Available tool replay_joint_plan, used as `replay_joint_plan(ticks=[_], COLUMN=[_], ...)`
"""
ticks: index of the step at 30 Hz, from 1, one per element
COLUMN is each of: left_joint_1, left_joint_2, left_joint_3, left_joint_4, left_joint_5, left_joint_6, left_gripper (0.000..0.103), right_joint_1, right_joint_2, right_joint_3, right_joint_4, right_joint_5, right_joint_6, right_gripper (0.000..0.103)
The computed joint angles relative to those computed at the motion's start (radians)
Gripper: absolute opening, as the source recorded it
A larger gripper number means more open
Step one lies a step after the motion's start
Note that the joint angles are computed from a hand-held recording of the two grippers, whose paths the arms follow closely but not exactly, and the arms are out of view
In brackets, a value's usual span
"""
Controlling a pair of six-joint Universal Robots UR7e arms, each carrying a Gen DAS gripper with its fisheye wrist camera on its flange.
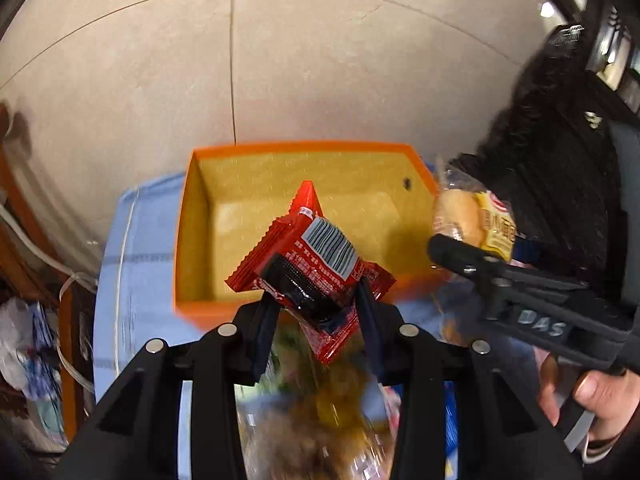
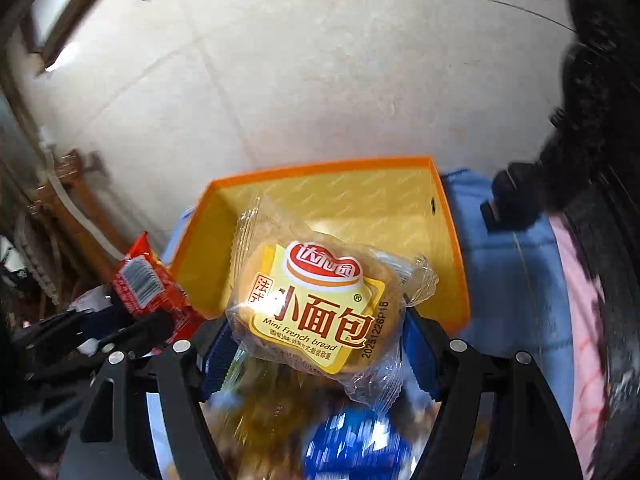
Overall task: Organize snacks
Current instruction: 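Drop the red wafer pack and bread bun into the orange box with both tools, then grasp the clear cracker bag with the left tool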
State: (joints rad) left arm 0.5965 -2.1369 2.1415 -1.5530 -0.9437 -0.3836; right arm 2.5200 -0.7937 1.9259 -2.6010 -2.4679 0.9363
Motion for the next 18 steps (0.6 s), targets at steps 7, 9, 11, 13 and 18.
replay_joint_plan(ticks=[7,9,11,13,18], left_joint_1=[0.142,0.126,0.133,0.121,0.070], left_joint_2=[0.180,0.167,0.134,0.093,-0.060], left_joint_3=[0.018,0.040,0.053,0.055,0.059], left_joint_4=[-0.205,-0.213,-0.224,-0.169,0.049], left_joint_5=[0.052,0.111,0.094,0.077,0.060], left_joint_6=[0.064,0.070,0.100,0.076,0.016], left_gripper=[0.081,0.095,0.095,0.095,0.096], right_joint_1=[-0.131,-0.137,-0.121,-0.095,0.009], right_joint_2=[0.046,0.047,0.040,0.018,-0.047], right_joint_3=[-0.026,-0.035,-0.004,0.036,0.141], right_joint_4=[0.033,0.118,0.074,0.042,0.032], right_joint_5=[0.010,-0.002,-0.014,-0.019,-0.055], right_joint_6=[-0.015,0.028,0.020,0.032,0.143], right_gripper=[0.079,0.082,0.084,0.084,0.099])
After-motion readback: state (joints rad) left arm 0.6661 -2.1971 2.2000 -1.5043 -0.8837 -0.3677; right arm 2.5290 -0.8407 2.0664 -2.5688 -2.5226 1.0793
